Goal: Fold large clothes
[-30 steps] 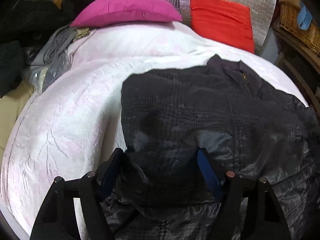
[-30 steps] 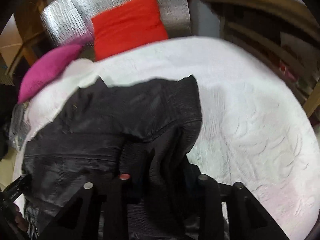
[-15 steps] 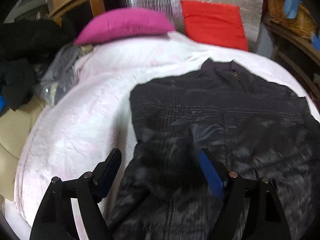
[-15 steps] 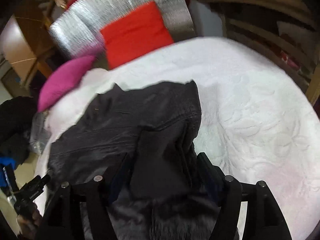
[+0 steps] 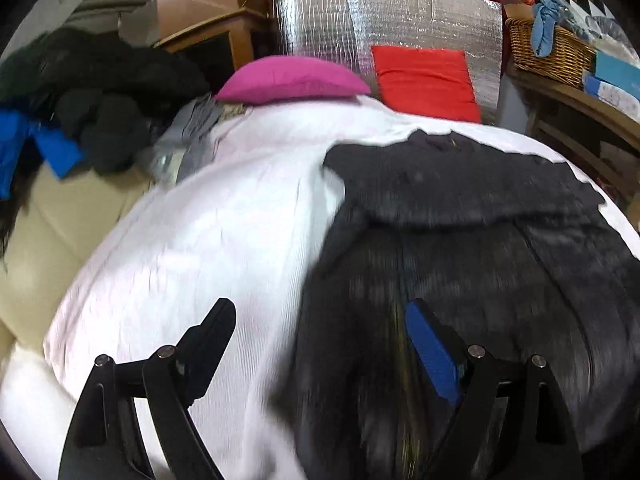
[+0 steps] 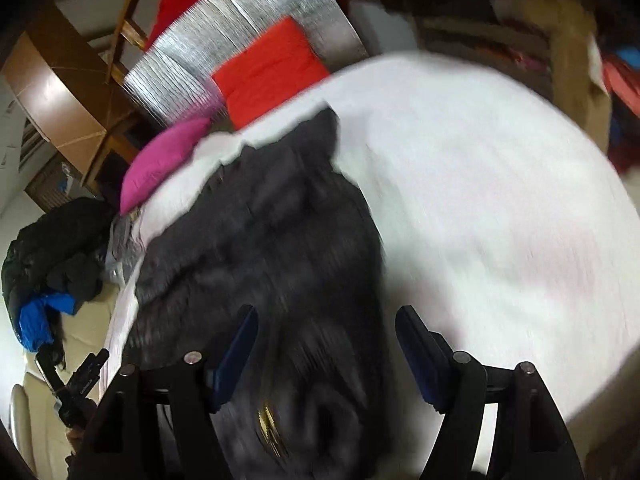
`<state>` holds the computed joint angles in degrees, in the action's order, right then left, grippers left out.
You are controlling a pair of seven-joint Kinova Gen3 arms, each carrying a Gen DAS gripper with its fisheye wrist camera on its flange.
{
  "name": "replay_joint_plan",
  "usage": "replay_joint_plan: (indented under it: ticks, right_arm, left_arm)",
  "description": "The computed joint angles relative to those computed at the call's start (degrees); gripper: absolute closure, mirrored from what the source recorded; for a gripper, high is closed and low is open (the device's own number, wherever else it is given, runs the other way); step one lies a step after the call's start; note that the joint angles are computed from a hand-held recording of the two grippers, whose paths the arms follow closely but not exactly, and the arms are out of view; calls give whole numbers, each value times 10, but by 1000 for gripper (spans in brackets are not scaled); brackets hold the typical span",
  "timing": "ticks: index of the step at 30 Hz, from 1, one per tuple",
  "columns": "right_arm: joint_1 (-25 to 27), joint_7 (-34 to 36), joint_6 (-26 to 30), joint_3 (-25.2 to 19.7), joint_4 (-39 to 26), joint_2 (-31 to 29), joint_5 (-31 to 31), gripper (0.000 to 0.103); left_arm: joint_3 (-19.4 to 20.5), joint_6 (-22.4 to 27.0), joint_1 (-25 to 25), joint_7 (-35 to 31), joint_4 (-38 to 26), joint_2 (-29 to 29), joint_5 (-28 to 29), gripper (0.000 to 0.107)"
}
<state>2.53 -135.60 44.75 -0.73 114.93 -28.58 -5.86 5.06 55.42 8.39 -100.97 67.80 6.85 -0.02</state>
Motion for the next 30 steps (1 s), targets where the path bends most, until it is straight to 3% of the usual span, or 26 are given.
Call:
replay_joint_plan:
  ticks: [3, 6, 10, 17, 18, 21, 22, 23, 25, 27, 30]
  right_arm:
    - [-26, 4, 21, 8, 27, -18, -32, 28]
    - [-35, -6, 41, -16, 35, -10, -42, 28]
    - [-66, -5, 57, -23, 39, 14, -70, 28]
    - [-72, -48, 40, -63, 27, 75, -55, 26]
    - [-71, -60, 39, -72, 25, 76, -44, 29]
    - [-79, -78, 40, -84, 17, 68, -24, 61]
    - [-80, -84, 52, -95, 6, 68, -11, 67]
    - [-77, -99, 69, -113, -10, 71, 10, 69]
    - [-80, -121, 97, -139, -35, 76, 43, 70]
    - [-93, -120, 103, -134, -44, 66, 52, 70]
    - [-111, -102, 94, -100, -29, 55, 30, 69]
  left_arm:
    - [-3, 2, -10, -15, 49, -32, 17, 20]
    - [-6, 45, -20, -33, 68, -45, 44, 19]
    - [-6, 99, -25, -43, 77, -48, 60, 19]
    - [-12, 180, -41, -41, 58, -19, 105, 18]
    - [-12, 185, -43, -39, 59, -18, 108, 18]
    - [-12, 169, -45, -45, 80, -32, 111, 20]
    - [-14, 170, -49, -58, 85, -36, 125, 35]
    - [-9, 170, -55, -65, 89, -39, 131, 42]
    - [-13, 156, -49, -70, 104, -50, 128, 43]
    - [-14, 159, -49, -67, 103, -50, 129, 43]
    - [-18, 198, -55, -49, 80, -27, 142, 25]
